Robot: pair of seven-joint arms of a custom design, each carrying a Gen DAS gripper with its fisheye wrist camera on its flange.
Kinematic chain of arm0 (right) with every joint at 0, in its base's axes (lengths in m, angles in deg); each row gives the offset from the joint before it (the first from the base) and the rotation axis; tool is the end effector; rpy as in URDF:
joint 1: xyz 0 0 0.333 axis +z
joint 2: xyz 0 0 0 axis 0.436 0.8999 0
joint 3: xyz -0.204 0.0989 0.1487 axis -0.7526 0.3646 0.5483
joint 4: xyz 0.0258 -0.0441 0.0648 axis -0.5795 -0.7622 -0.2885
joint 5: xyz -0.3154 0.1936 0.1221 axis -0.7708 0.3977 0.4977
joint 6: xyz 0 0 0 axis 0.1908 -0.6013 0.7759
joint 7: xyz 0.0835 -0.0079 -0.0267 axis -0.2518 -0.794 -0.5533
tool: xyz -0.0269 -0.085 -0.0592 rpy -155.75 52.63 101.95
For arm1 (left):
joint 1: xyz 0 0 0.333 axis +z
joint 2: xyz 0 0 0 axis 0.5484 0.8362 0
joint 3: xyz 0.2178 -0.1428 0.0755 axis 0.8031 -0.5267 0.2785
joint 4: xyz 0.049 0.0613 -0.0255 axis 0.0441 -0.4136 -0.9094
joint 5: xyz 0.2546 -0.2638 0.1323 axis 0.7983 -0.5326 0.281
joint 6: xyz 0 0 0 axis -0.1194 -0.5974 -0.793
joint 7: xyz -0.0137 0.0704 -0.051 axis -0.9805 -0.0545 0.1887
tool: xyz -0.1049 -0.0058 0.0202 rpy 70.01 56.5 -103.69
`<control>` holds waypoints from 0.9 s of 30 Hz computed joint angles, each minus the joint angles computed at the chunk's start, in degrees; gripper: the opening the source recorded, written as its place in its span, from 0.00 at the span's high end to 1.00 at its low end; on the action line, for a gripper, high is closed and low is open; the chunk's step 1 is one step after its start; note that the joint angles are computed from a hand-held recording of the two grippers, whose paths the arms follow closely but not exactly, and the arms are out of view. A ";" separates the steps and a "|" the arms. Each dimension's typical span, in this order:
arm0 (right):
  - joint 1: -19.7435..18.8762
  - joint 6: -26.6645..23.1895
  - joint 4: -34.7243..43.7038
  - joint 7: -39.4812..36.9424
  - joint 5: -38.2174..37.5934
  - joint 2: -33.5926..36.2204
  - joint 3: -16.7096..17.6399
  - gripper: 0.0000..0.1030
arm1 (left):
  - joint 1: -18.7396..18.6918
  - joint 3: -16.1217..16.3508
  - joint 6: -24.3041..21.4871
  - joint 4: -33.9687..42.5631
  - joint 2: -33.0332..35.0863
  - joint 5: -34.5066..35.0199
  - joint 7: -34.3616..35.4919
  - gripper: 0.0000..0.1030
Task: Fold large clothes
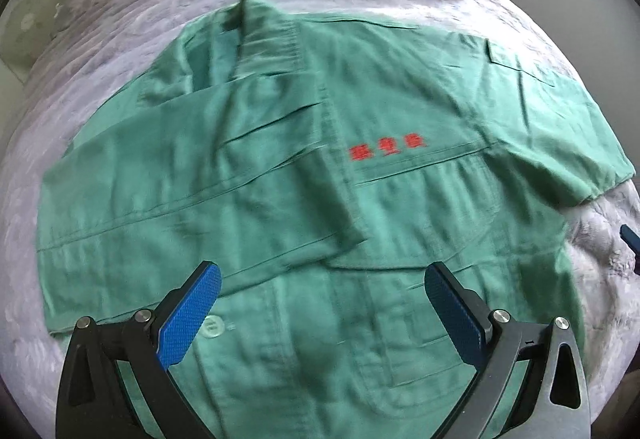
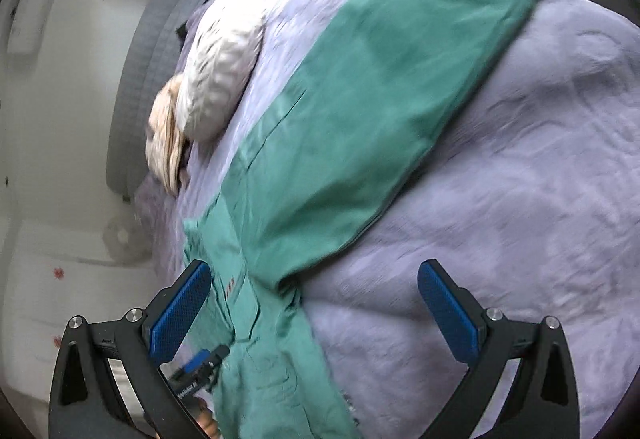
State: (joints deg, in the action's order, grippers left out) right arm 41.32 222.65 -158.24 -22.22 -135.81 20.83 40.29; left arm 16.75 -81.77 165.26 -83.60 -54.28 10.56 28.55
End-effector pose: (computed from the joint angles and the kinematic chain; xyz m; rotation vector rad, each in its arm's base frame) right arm 0.3238 0.2604 0.4257 -0.1470 2.2049 -0.1189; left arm 0.6048 -0.2953 0.4850 -1.0661 2.8022 -0.4798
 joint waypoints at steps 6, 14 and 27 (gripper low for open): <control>-1.34 -2.70 -8.81 10.66 -0.90 -10.30 3.25 0.00 | -1.27 -1.17 -0.92 -0.34 -0.03 -1.31 0.03 0.01; -6.50 0.67 -16.57 17.96 -6.68 -18.55 2.86 0.00 | -2.83 -1.62 0.72 -4.08 -2.22 -0.14 0.18 0.01; -22.26 12.69 -16.89 33.01 -18.06 -18.99 7.63 0.84 | -2.47 -0.43 -1.86 0.08 0.87 1.04 -1.12 0.01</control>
